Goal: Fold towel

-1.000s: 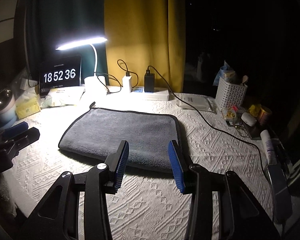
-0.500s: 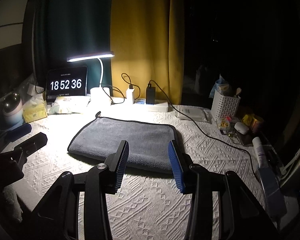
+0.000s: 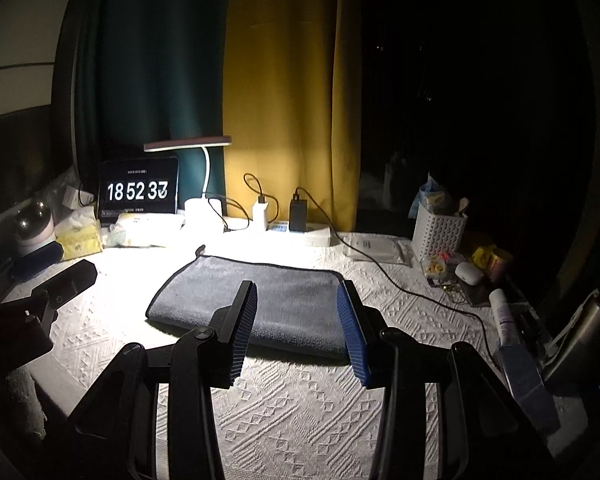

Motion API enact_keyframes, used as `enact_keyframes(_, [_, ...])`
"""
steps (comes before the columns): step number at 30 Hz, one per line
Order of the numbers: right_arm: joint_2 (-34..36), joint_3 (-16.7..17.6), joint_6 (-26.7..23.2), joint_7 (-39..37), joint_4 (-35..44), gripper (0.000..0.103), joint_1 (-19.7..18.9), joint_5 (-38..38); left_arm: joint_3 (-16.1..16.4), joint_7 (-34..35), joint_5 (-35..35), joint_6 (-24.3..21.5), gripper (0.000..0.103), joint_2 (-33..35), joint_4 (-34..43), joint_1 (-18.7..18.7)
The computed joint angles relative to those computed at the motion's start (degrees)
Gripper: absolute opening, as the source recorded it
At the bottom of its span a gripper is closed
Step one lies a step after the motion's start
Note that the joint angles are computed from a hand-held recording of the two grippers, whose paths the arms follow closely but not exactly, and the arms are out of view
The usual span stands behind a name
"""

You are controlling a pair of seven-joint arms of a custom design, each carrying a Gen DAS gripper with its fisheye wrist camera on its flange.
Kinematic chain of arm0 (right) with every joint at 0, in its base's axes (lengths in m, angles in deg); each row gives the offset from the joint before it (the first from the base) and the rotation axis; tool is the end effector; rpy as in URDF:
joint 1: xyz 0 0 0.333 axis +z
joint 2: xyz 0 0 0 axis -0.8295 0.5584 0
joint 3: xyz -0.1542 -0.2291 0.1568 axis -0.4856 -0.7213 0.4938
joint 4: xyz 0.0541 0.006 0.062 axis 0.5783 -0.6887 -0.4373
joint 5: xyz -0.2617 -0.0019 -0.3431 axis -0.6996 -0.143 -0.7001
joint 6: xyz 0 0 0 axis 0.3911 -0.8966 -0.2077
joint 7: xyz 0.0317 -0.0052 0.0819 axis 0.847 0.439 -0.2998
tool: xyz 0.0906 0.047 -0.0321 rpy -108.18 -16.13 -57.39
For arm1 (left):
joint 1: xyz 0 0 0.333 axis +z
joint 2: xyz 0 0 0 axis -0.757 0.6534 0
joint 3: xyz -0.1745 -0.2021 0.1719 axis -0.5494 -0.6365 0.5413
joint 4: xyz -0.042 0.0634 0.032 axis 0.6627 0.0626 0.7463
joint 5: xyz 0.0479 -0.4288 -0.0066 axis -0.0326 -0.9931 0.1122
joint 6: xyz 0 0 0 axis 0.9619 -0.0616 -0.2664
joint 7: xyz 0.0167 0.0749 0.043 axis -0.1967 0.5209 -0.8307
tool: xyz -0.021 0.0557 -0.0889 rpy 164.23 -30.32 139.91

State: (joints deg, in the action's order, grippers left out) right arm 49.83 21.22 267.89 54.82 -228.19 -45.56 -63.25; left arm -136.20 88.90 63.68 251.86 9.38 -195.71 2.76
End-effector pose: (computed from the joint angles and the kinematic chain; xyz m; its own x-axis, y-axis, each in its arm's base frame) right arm 0.4932 0.0946 0.4569 0.3761 -0.9225 0.0866 -0.3375 -0.2235 -0.9144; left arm 0.4435 -0.2084 0.4251 0.1019 -0.9879 0.1167 -0.2805 -0.1411 -0.9494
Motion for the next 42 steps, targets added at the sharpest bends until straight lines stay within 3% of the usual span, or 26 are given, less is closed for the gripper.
enact_keyframes(21, [-8.0, -1.37, 2.96, -6.0, -5.1, 0.044, 1.49, 6.36, 6.31, 0.05, -0.93, -1.99, 0.078, -6.72, -2.02, -6.03])
enact_keyframes(37, [-12.01, -2.6, 4.1, -8.32, -7.21, 0.045, 3.0, 8.97, 11.17, 2.13, 0.44, -3.12, 0.078, -6.6, -2.47, -10.19])
enact_keyframes(40, [-12.42, -2.83, 4.18, -8.57, -7.39, 0.047, 3.24, 9.29, 11.39, 2.55, 0.25, -2.73, 0.078, -6.95, -2.62, -10.36])
enact_keyframes(42, [-12.54, -3.05, 4.34, -8.63, -7.45, 0.054, 3.45, 9.35, 11.25, 2.69, -0.13, -2.47, 0.078, -7.61, -2.83, -10.32])
